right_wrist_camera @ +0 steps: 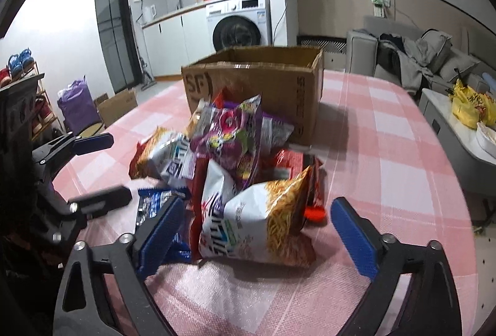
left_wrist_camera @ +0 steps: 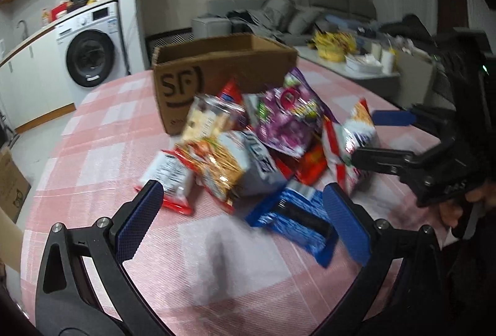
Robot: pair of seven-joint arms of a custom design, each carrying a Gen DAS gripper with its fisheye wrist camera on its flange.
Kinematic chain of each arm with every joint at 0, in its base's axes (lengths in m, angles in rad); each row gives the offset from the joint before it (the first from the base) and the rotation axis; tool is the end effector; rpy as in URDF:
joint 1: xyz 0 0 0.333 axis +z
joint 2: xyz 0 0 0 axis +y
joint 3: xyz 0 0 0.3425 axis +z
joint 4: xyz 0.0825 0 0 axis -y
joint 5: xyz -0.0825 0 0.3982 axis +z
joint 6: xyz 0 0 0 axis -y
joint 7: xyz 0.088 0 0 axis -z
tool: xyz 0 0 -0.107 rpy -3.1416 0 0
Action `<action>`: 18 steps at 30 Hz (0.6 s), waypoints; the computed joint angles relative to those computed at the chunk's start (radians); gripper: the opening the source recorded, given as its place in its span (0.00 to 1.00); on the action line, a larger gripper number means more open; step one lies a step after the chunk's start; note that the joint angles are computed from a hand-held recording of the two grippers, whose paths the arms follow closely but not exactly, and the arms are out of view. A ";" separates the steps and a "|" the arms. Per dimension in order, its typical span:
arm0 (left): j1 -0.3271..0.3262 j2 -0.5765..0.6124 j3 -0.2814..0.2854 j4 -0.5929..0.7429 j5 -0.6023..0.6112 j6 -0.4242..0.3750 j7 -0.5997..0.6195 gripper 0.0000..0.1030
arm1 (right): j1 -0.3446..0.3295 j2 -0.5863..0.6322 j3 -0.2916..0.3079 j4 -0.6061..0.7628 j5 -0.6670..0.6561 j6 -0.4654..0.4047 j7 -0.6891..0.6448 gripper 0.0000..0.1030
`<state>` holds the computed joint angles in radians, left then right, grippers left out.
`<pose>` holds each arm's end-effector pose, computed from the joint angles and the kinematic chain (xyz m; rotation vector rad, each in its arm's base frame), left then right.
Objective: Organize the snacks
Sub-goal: 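Grasp the blue biscuit pack with the left tool while the right tool grasps a white noodle-snack bag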
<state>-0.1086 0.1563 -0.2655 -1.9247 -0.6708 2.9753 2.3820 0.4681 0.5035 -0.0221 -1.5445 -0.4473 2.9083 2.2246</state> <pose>0.6268 -0.1893 0.5262 -1.1966 2.1364 -1.0786 0.6771 0.3569 0.4750 -1.7926 1.4818 -0.5965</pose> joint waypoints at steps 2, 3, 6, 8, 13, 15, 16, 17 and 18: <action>-0.016 0.001 0.016 -0.002 0.053 -0.016 -0.036 0.99 | -0.022 0.009 0.030 0.006 0.026 -0.007 -0.030 0.88; -0.019 0.004 0.021 0.003 0.074 -0.038 -0.051 0.99 | -0.028 0.015 0.040 0.013 0.038 -0.016 -0.045 0.85; -0.009 0.013 0.019 0.024 0.076 -0.105 -0.047 0.99 | -0.038 0.025 0.055 0.024 0.067 -0.026 -0.073 0.78; -0.011 0.020 0.025 0.037 0.093 -0.137 -0.063 0.99 | -0.050 0.024 0.070 0.020 0.091 -0.020 -0.097 0.73; -0.015 0.036 0.030 0.061 0.134 -0.190 -0.084 0.99 | -0.047 0.017 0.061 0.006 0.111 -0.008 -0.108 0.63; -0.023 0.033 0.030 0.054 0.157 -0.192 -0.083 0.99 | -0.056 0.013 0.069 -0.001 0.124 -0.001 -0.118 0.59; -0.032 0.032 0.034 0.047 0.185 -0.185 -0.090 0.99 | -0.056 0.012 0.069 -0.004 0.127 0.002 -0.121 0.58; -0.043 0.031 0.040 0.041 0.220 -0.179 -0.103 0.99 | -0.058 0.010 0.071 -0.008 0.130 0.006 -0.125 0.57; -0.050 0.029 0.045 0.039 0.248 -0.182 -0.117 0.99 | -0.058 0.009 0.071 -0.010 0.132 0.007 -0.129 0.57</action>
<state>-0.1586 0.1857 -0.2205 -1.8854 -0.4224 2.7938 2.2647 0.4102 0.5124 0.0487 -1.5542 -0.3157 2.9153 2.0952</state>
